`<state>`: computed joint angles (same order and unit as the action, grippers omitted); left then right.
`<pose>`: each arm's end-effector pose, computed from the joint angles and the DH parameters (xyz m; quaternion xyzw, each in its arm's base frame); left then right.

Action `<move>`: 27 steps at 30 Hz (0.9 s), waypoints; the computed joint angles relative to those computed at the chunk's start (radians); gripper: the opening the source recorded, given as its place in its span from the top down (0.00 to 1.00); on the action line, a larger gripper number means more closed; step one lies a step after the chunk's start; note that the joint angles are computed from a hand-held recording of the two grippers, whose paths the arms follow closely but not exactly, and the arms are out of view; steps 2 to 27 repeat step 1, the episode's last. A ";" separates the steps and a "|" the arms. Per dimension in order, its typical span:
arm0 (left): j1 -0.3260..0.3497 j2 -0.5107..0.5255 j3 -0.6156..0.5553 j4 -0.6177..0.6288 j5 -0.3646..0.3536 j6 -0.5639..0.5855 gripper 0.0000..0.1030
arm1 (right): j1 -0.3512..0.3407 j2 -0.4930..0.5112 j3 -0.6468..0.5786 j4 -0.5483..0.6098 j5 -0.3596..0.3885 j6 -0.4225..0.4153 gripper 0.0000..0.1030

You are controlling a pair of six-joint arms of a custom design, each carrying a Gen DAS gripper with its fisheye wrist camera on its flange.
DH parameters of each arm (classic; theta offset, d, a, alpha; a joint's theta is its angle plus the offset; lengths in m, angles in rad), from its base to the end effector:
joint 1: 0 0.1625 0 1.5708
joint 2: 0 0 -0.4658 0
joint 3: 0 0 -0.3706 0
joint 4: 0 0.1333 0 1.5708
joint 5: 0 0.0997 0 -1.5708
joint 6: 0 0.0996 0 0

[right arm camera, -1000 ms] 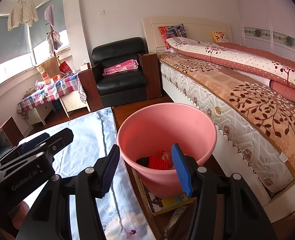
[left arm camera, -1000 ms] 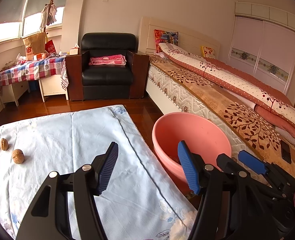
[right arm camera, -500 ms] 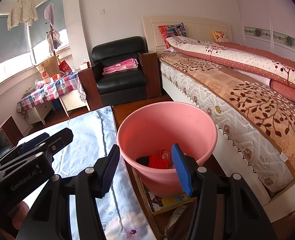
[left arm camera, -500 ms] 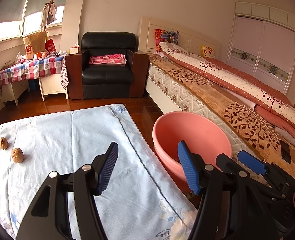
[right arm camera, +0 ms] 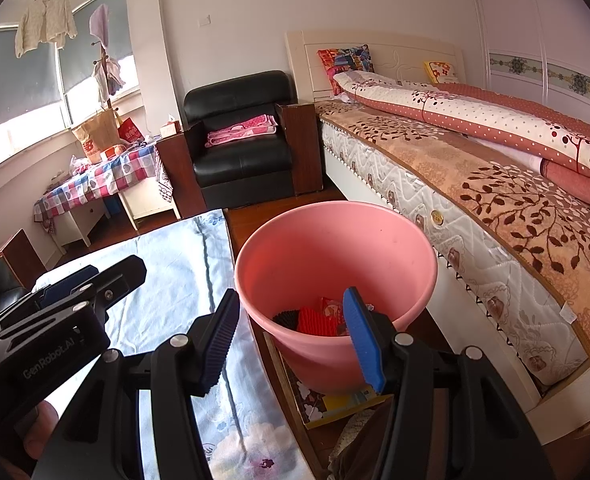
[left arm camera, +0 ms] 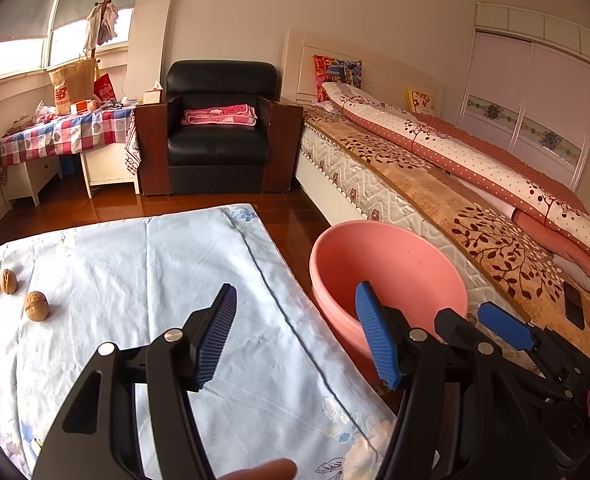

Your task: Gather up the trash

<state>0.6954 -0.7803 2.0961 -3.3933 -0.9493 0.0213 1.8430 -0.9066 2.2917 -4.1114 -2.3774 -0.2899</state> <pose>-0.3005 -0.4999 0.1092 0.3305 0.8638 -0.3398 0.1706 0.1825 -0.4254 0.2285 0.0078 -0.7997 0.4994 0.3332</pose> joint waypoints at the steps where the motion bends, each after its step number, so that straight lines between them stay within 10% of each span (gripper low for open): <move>1: 0.000 0.000 -0.001 0.000 -0.001 0.000 0.40 | 0.000 0.003 0.004 -0.007 0.001 -0.001 0.48; 27: 0.000 0.000 -0.001 0.000 -0.001 0.000 0.40 | 0.000 0.003 0.004 -0.007 0.001 -0.001 0.48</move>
